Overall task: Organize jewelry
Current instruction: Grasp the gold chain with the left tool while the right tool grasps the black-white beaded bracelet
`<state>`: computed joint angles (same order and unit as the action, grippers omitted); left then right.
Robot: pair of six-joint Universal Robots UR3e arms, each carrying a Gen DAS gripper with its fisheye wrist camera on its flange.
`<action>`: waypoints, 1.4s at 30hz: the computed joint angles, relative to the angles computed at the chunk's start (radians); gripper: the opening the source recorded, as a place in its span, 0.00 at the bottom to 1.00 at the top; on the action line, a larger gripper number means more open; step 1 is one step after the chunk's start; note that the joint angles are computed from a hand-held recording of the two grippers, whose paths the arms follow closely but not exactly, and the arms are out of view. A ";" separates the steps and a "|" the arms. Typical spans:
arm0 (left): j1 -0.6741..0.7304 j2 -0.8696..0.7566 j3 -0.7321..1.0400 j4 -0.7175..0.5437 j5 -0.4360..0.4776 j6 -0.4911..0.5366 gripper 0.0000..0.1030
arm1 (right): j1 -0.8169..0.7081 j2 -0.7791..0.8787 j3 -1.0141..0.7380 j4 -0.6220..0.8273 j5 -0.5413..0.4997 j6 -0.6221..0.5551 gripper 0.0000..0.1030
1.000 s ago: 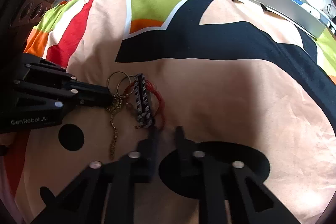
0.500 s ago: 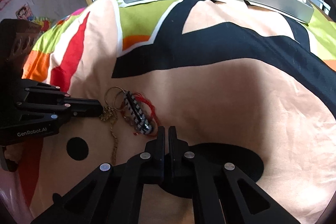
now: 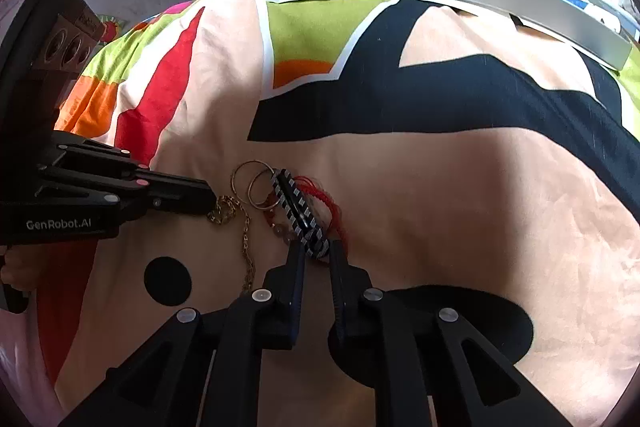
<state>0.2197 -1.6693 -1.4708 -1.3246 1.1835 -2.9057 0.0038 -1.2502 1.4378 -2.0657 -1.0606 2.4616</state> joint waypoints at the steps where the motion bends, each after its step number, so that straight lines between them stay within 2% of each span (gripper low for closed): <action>1: 0.002 0.000 0.001 -0.005 -0.003 0.002 0.01 | 0.003 0.000 0.000 -0.006 -0.001 0.000 0.12; 5: 0.018 -0.006 0.009 -0.034 -0.027 0.004 0.01 | 0.038 0.032 -0.019 -0.047 -0.023 0.012 0.13; 8: 0.031 -0.007 0.009 -0.050 -0.041 0.015 0.01 | 0.053 0.062 -0.042 -0.061 -0.029 0.007 0.17; 20: 0.024 -0.027 0.041 -0.083 -0.037 0.035 0.03 | 0.046 0.069 -0.051 -0.036 -0.021 -0.004 0.17; 22: 0.018 -0.028 0.043 -0.081 -0.042 0.044 0.08 | 0.048 0.074 -0.067 -0.020 -0.030 0.006 0.16; 25: 0.008 -0.026 0.037 -0.070 -0.058 0.069 0.26 | 0.036 0.074 -0.097 0.011 -0.037 0.036 0.16; 26: -0.003 -0.027 0.035 -0.058 -0.054 0.074 0.29 | 0.028 0.070 -0.101 0.015 -0.035 0.044 0.16; 27: -0.017 -0.030 0.034 -0.043 -0.045 0.080 0.33 | 0.016 0.066 -0.109 0.023 -0.029 0.059 0.16; 33: -0.128 -0.052 -0.003 0.114 0.110 0.110 0.34 | -0.060 0.034 -0.122 0.068 0.021 0.112 0.15; 35: -0.162 -0.049 -0.031 0.169 0.168 0.128 0.32 | -0.068 0.027 -0.120 0.076 0.025 0.118 0.15; 38: -0.204 -0.047 -0.070 0.248 0.250 0.149 0.21 | -0.065 0.022 -0.114 0.076 0.019 0.112 0.15; 42: -0.223 -0.050 -0.091 0.293 0.282 0.158 0.15 | -0.045 0.031 -0.118 0.085 -0.009 0.099 0.15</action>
<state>-0.0032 -1.7196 -1.5622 -1.0312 1.4653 -2.7474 -0.0410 -1.2194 1.3201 -1.9810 -1.0692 2.5606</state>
